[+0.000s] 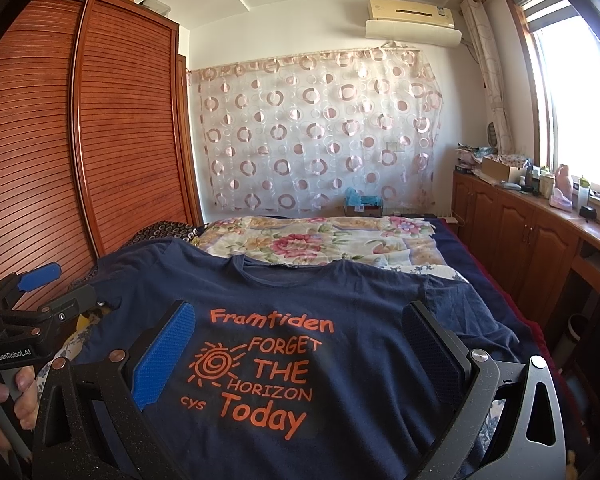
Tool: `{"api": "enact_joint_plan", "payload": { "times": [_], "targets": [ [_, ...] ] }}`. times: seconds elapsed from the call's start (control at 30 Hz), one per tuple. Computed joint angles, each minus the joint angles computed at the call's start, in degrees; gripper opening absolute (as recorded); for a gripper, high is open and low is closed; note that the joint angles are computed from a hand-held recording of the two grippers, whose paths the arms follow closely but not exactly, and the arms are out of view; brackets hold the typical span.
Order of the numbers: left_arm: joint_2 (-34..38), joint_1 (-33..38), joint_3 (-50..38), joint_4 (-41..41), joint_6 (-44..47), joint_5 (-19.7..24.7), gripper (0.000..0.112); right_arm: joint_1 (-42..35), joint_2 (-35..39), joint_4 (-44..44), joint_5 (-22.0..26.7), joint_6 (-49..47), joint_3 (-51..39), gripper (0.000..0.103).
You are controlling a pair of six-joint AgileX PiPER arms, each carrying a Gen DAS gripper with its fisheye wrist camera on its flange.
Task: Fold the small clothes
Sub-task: 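Move the left gripper to the T-shirt's side edge and grasp it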
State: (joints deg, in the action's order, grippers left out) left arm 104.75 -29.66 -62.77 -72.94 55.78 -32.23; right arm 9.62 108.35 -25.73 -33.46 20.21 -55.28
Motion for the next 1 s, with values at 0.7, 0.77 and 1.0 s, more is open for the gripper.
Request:
{"api": "enact_joint_plan", "payload": {
  "times": [0.7,0.77,1.0],
  "targets": [
    [0.0,17.3,2.5,3.1,0.3,12.3,0.103,-2.0,11.8,-49.9,5.9,44.9,-22.7,0.102],
    [0.6,19.5,1.8,1.9,2.7,13.7,0.103,-2.1,12.8,-56.4,5.8,51.3,-25.5,0.101],
    [2.3,28.0,-3.1,-14.6,23.8,20.3,0.103,-1.6,15.5,-72.3,5.4,64.0,-33.3,0.101]
  ]
}}
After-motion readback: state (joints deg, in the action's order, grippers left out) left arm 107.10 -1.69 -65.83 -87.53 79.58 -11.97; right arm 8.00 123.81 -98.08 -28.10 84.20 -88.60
